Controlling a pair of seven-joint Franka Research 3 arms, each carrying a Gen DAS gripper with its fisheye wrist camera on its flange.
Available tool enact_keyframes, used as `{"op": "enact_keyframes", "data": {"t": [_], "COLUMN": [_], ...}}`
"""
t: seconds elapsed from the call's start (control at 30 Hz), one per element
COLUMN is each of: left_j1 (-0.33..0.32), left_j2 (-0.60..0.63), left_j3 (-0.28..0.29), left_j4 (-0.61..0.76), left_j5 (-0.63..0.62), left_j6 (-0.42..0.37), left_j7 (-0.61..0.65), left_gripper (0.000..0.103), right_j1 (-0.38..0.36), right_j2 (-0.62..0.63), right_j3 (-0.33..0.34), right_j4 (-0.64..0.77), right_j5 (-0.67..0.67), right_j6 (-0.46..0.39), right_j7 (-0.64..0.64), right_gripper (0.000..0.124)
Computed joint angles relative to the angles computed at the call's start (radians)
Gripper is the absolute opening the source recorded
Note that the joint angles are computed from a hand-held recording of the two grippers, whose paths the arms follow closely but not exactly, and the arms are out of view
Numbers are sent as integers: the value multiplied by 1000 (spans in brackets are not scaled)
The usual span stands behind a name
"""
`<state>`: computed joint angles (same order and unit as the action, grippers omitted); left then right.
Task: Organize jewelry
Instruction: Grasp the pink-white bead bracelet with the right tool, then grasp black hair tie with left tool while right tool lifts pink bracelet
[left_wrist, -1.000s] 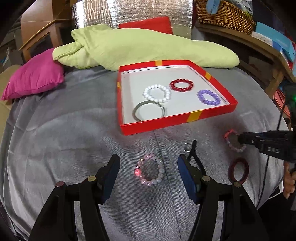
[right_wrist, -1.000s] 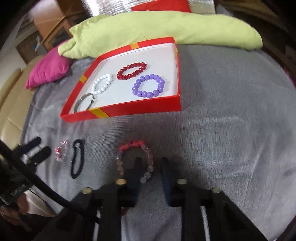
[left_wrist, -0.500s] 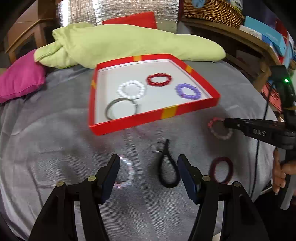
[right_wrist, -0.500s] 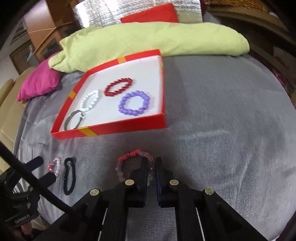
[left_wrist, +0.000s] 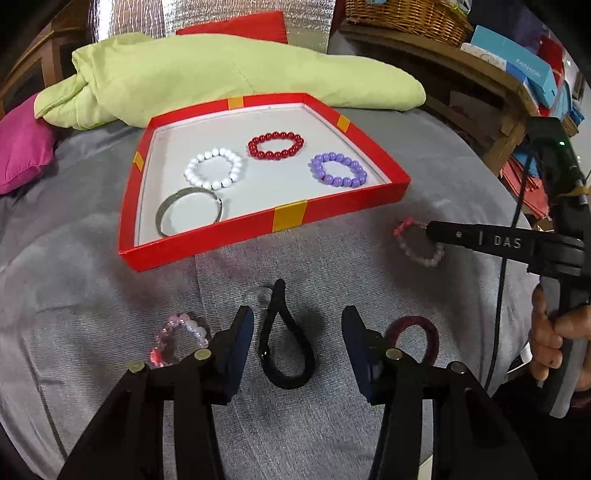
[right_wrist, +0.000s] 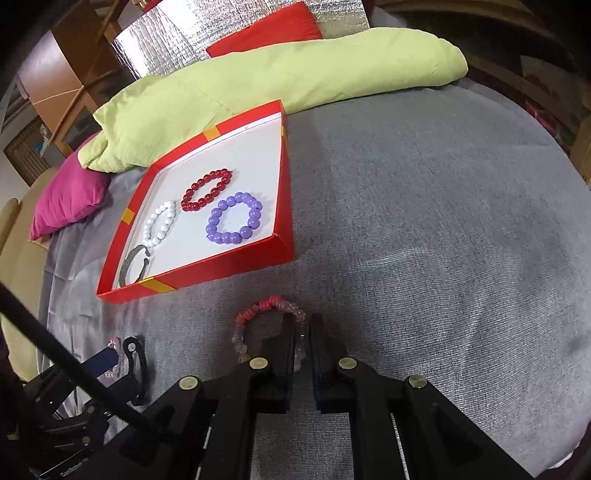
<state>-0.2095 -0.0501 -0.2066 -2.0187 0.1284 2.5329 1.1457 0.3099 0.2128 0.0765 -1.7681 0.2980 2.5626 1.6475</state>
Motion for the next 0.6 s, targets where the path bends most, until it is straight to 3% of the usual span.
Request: {"op": "enact_keyframes", "data": {"t": [0.13,0.3,0.6], "left_j1": [2,11,12], "left_j2": [25,43,36], "left_j3": [4,4,2], "left_j4": [17,26,13], "left_j5": [-41,-5,16], "left_j6": [-1,-2,28], "left_j7": [32,-8,-17], "left_gripper": [35,13,7], "right_j1": [-2,-3,-3], "right_j2": [0,3,4], "right_j3": [1,1,17], "right_j4": [3,8,10], "right_j5": [4,8,34], "right_j6": [-10,-25,-35], "right_j7": [-9,-16,-91], "right_gripper": [9,9,10]}}
